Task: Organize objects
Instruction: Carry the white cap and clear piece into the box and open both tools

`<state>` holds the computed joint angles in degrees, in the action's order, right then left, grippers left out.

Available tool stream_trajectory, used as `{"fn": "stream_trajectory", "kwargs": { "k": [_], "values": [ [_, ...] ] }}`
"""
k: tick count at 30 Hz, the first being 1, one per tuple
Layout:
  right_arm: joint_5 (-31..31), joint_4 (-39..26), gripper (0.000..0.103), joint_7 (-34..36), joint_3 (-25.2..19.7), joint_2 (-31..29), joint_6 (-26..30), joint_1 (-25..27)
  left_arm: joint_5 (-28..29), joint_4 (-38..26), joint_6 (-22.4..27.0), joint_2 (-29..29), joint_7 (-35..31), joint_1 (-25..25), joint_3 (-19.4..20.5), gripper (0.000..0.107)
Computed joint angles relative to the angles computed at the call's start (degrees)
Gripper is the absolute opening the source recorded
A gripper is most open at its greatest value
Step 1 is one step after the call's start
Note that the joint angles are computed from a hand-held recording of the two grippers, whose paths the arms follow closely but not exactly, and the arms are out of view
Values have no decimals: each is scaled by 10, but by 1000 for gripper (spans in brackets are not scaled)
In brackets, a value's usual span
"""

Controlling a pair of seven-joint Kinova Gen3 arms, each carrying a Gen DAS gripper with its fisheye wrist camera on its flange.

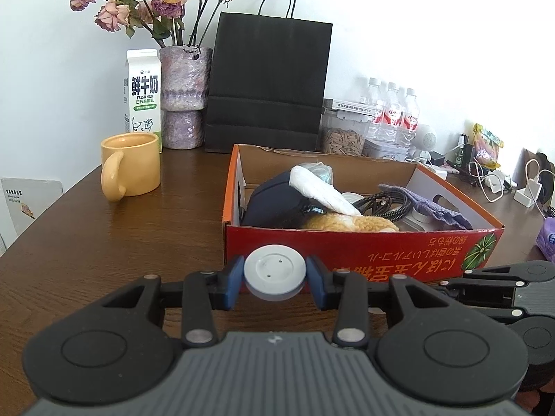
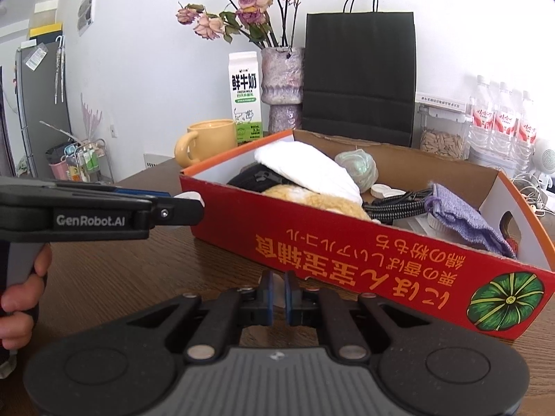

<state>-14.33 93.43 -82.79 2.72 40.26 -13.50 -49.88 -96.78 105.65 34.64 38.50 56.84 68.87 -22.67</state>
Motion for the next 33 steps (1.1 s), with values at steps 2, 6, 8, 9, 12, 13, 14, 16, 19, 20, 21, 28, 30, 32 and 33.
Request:
{"fn": "stream_trajectory", "kwargs": {
  "k": [2, 6, 8, 9, 12, 13, 14, 16, 19, 20, 21, 28, 30, 32, 33],
  "values": [
    [3, 10, 6, -1, -7, -3, -18, 5, 6, -2, 15, 0, -7, -6, 14, 41],
    [0, 31, 6, 1, -22, -10, -59, 15, 37, -15, 40, -1, -41, -25, 46, 41],
    [-4, 40, 6, 4, -29, -12, -76, 20, 36, -15, 53, -3, -34, -32, 59, 41],
    [-6, 43, 6, 6, -33, -13, -84, 22, 36, -16, 61, -4, -31, -35, 66, 41],
    [-9, 54, 6, 10, -45, -16, -107, 31, 37, -25, 73, -7, -37, -49, 88, 41],
    [-10, 58, 6, 12, -48, -18, -115, 33, 42, -30, 77, -7, -49, -54, 96, 41],
    [-11, 62, 6, 13, -51, -19, -124, 36, 47, -37, 84, -6, -62, -59, 105, 41],
    [-13, 69, 6, 15, -59, -21, -140, 41, 51, -48, 96, -5, -78, -67, 120, 41],
    [-21, 76, 6, 19, -64, -23, -163, 45, 49, -61, 108, -6, -91, -82, 141, 41],
    [-25, 78, 6, 21, -65, -24, -170, 46, 48, -66, 112, -6, -96, -87, 148, 41],
    [-29, 79, 6, 23, -66, -24, -177, 47, 48, -72, 117, -5, -103, -92, 155, 41],
    [-58, 68, 6, 42, -64, -28, -190, 55, 35, -116, 144, -1, -158, -128, 203, 41],
    [-65, 60, 6, 48, -62, -28, -187, 57, 32, -131, 150, 2, -171, -140, 216, 41],
    [-71, 51, 6, 52, -60, -27, -182, 60, 30, -147, 150, 6, -184, -150, 223, 41],
    [-74, 46, 6, 54, -58, -26, -178, 61, 33, -156, 150, 9, -192, -154, 225, 41]
  ]
}}
